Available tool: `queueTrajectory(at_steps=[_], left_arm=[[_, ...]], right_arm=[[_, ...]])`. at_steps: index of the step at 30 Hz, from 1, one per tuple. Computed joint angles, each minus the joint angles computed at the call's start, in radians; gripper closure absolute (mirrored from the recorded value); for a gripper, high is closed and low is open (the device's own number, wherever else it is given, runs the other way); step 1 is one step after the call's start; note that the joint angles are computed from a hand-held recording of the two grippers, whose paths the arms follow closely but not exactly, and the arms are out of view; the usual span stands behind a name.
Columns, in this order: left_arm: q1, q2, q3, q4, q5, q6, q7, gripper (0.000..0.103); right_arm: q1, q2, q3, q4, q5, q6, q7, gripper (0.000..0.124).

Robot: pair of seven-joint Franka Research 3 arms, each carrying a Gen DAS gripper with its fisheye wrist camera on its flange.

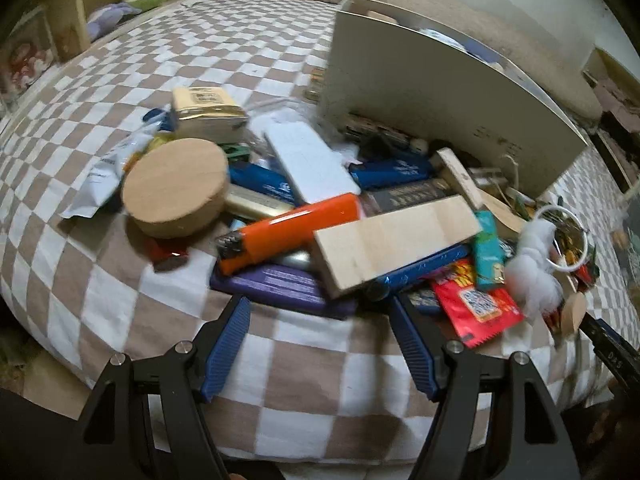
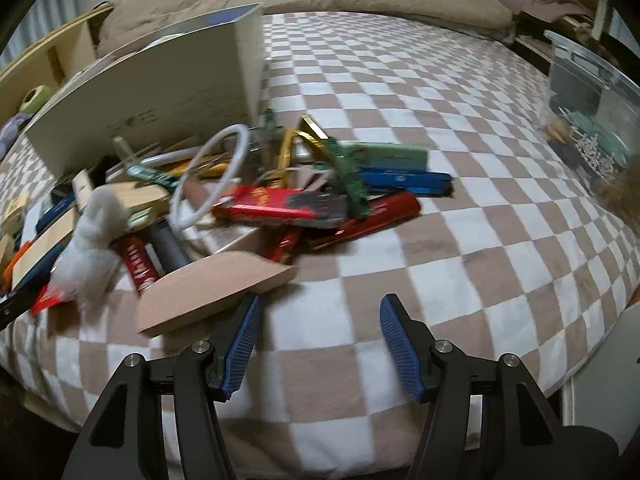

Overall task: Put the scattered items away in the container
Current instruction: 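Grasp the purple printed lighter with the left tool while the right tool grasps the tan wooden wedge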

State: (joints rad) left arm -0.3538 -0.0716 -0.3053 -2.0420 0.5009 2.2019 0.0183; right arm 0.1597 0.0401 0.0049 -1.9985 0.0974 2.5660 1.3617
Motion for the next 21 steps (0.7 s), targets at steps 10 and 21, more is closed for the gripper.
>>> queueTrajectory(at_steps=[10,21], left_arm=[[-0.003,0.01,-0.001,0.01,0.006,-0.01,-0.007,0.031],[-0.011,0.009,-0.001,0.009,0.0,-0.018,-0.002,0.03]], right_arm=[[-0.03,-0.016,0.005,0.028,0.357,-0.108,-0.422,0.032],[0.0,0.013,0.015,0.067,0.358,-0.208,-0.486,0.032]])
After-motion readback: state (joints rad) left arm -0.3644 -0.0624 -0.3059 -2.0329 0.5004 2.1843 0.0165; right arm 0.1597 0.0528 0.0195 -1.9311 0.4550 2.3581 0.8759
